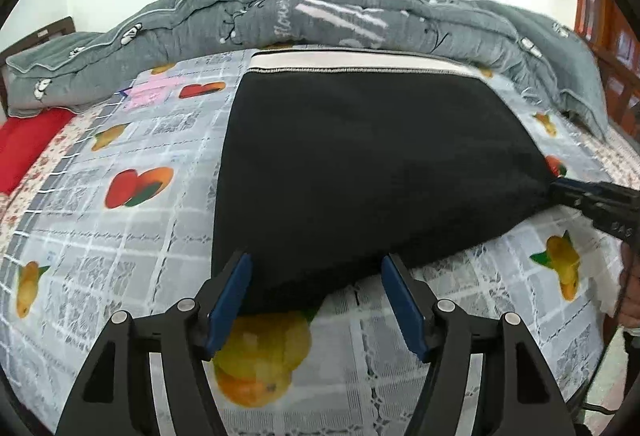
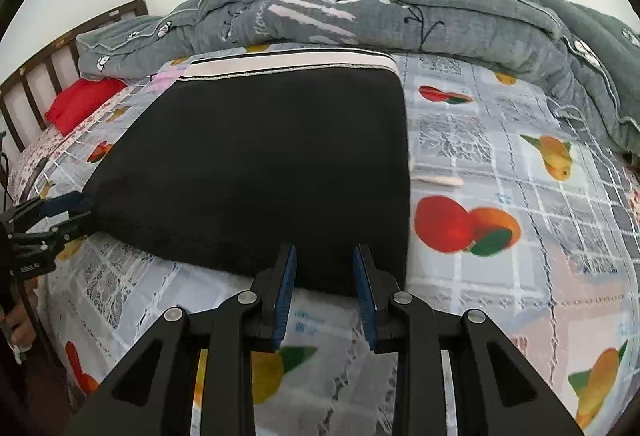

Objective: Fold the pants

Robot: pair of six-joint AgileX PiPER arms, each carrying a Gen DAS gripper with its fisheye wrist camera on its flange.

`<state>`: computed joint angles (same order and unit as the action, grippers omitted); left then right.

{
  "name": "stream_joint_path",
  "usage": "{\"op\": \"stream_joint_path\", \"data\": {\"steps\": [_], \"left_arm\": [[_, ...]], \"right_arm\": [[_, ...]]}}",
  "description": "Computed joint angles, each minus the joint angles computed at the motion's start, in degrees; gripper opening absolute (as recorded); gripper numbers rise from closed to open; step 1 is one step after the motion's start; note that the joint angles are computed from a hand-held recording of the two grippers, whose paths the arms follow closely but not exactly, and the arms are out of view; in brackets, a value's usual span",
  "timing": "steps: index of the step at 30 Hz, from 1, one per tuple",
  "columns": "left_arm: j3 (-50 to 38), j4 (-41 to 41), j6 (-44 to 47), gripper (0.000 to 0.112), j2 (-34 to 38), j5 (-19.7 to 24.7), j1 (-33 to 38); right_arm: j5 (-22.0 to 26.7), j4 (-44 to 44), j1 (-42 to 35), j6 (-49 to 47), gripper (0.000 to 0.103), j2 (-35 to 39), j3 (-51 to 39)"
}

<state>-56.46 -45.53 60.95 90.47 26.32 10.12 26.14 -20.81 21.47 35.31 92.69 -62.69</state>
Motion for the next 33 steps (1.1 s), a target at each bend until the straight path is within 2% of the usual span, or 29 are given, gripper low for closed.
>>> {"op": "stream_joint_path", "data": {"steps": [4, 5, 7, 8, 11, 15, 18, 19, 20, 22, 24, 27, 30, 33], "left_arm": [[0.9, 4.2, -7.3, 0.066, -1.1, 1.1, 0.1], [0.7, 5.7, -9.7, 0.067, -1.3, 2.6, 0.4], [-1.8, 9.6, -15.3, 0.067, 0.1, 10.2, 1.2], [-1.8, 10.4, -16.8, 0.067, -0.6, 11.8, 1.4], [0.9, 12.5, -18.6, 0.065, -5.7, 10.1, 0.1], [0.4, 12.2, -21.0, 0.067, -11.7, 14.0, 0.1], [-0.7, 17.2, -27.8, 0.068, -17.0, 15.1, -2.5], [-1.0, 18.4, -29.3, 0.072, -18.4, 15.5, -3.2], [-1.1, 18.6, -29.5, 0.074, -19.8, 15.9, -3.5], [-1.2, 20.6, -31.2, 0.082, -23.0, 15.8, -4.4], [-0.9, 23.2, -33.6, 0.083, -26.1, 15.4, -5.0], [-2.0, 21.9, -33.0, 0.083, -28.3, 18.8, -3.2], [-1.6, 23.9, -35.1, 0.083, -31.2, 19.3, -3.5], [-1.1, 23.9, -35.6, 0.083, -33.4, 20.2, -3.3]], "right_arm": [[2.4, -0.2, 0.4, 2.0, 0.029, -2.1, 1.6], [3.3, -1.7, 0.9, 4.1, 0.029, -2.7, 2.1], [5.2, -4.0, 2.1, 7.6, 0.029, -4.3, 3.3], [5.7, -4.2, 2.4, 8.3, 0.029, -5.3, 4.0], [8.0, -3.9, 2.7, 9.4, 0.030, -8.2, 5.2], [14.1, -3.4, 3.1, 10.9, 0.031, -11.6, 3.7], [19.5, -5.0, 4.3, 12.5, 0.031, -13.5, 1.4], [20.6, -5.6, 4.7, 13.1, 0.033, -14.0, 0.9], [22.3, -6.5, 5.6, 14.3, 0.036, -15.2, 0.4], [24.2, -8.1, 6.7, 15.8, 0.065, -17.4, 0.3], [26.3, -12.1, 9.8, 19.1, 0.082, -20.5, 0.7], [30.9, -17.6, 14.7, 22.6, 0.092, -23.4, 0.5], [34.1, -18.0, 16.5, 23.3, 0.092, -24.6, -0.4], [38.9, -21.9, 21.0, 26.7, 0.098, -25.4, -0.7]]}}
